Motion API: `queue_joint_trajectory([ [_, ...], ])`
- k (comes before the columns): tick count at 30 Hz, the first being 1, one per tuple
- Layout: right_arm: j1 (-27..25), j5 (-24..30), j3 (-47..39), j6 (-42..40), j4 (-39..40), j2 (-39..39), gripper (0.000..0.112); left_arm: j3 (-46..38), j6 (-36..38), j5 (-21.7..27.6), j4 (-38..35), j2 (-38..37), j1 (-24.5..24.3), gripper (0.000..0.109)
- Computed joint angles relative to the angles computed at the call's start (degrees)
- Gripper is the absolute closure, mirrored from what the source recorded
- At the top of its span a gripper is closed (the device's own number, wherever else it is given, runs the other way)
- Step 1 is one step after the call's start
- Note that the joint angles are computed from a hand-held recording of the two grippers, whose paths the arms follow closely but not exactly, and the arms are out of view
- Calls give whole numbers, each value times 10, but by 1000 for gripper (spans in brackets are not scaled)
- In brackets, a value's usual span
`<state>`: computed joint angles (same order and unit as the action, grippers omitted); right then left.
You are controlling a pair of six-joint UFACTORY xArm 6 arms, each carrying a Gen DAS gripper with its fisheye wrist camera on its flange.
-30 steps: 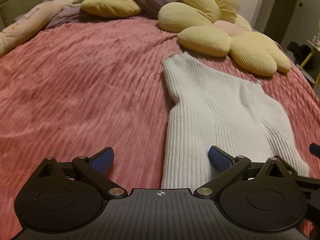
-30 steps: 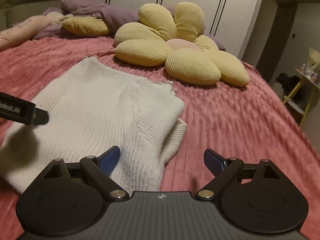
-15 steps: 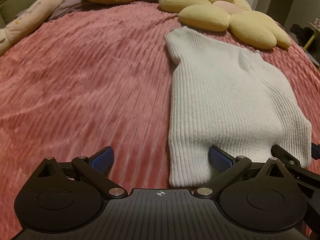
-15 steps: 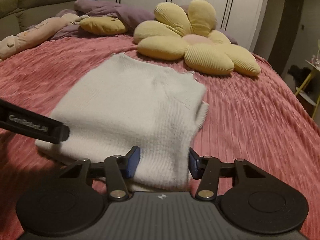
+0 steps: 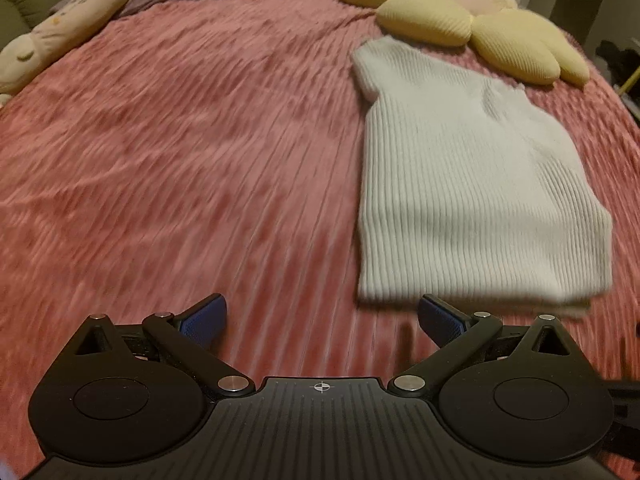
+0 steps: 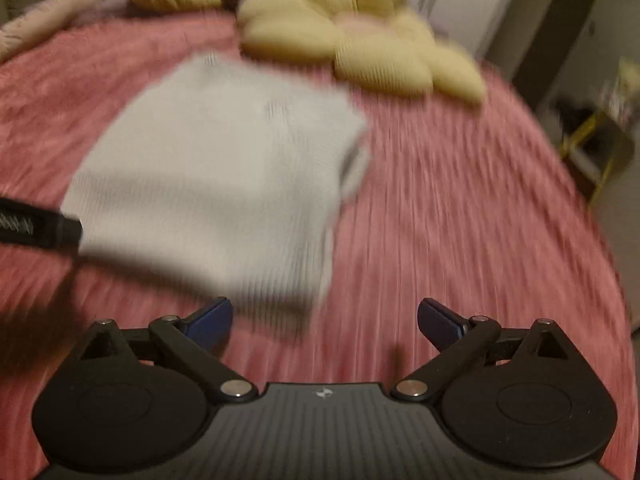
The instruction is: Fold small clothes
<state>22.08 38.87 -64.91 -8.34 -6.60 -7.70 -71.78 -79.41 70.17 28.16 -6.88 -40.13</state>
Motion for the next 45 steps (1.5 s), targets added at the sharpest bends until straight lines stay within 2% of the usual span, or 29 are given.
queue_joint_trajectory([
  [2, -1, 79, -15, 18, 2, -9, 13, -16, 6, 28, -14, 1, -14, 6],
  [7, -9, 171, -35, 34, 50, -38, 13, -46, 14, 75, -4, 0, -51, 6],
  [11, -4, 295, -131, 60, 53, 7, 13, -113, 66, 156, 17, 38, -72, 6],
  [16, 13, 264, -124, 63, 32, -18, 13, -128, 94, 178, -1, 44, -68, 6],
  [28, 6, 263, -145, 63, 64, -19, 13, -119, 75, 170, -11, 31, -63, 6],
  [45, 11, 248, -135, 70, 46, -30, 13, -125, 76, 175, -8, 34, -66, 6],
])
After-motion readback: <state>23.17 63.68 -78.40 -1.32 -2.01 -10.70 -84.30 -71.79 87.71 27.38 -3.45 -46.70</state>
